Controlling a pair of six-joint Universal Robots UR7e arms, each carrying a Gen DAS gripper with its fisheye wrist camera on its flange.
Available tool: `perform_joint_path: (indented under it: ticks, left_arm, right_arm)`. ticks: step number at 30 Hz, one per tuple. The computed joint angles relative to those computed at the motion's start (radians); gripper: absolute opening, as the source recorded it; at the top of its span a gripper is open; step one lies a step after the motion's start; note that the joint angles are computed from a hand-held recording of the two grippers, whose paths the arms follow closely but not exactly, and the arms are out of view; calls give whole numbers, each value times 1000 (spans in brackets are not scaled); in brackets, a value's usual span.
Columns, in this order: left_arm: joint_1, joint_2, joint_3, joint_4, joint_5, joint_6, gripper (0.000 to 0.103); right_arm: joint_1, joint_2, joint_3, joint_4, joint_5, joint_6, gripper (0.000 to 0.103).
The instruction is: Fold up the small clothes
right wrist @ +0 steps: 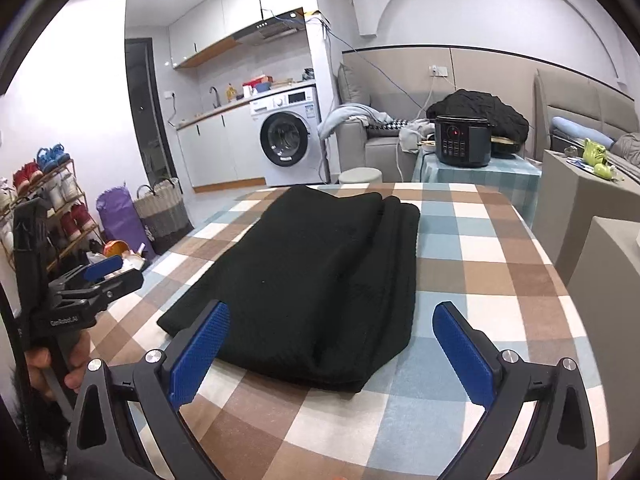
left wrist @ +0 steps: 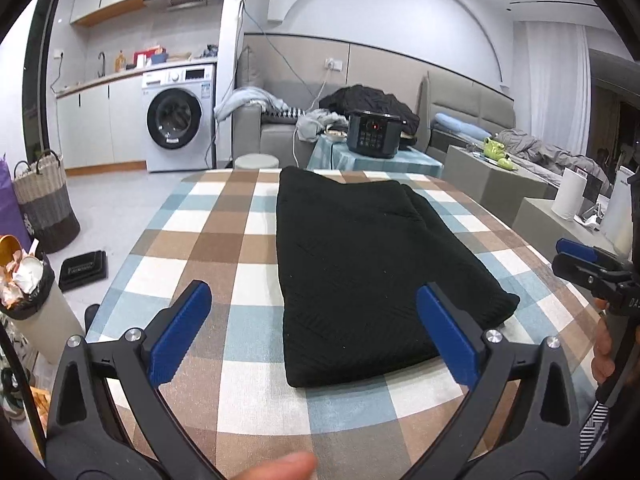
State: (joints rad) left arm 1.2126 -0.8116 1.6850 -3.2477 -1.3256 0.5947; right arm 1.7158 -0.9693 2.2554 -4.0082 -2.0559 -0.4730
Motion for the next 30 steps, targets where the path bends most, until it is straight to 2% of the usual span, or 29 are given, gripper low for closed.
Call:
perform_joint_path:
  ticks: [4,16,23,30]
  left_arm:
    - [6,7,7,-32,-3,18,102]
    - [21,16,3,-32,-41,18,102]
    - [22,16,2,-28,-41,12,102]
    - [20,22,2,-37,-43,26,102]
  right_arm:
    - [-25,18,7,-42,53,-12,103]
    - [-44,61,15,-132,103,-72,103]
    - [-48,68,20,-163,122,-88,103]
    - [-42,80,18,-194,108,-99,103]
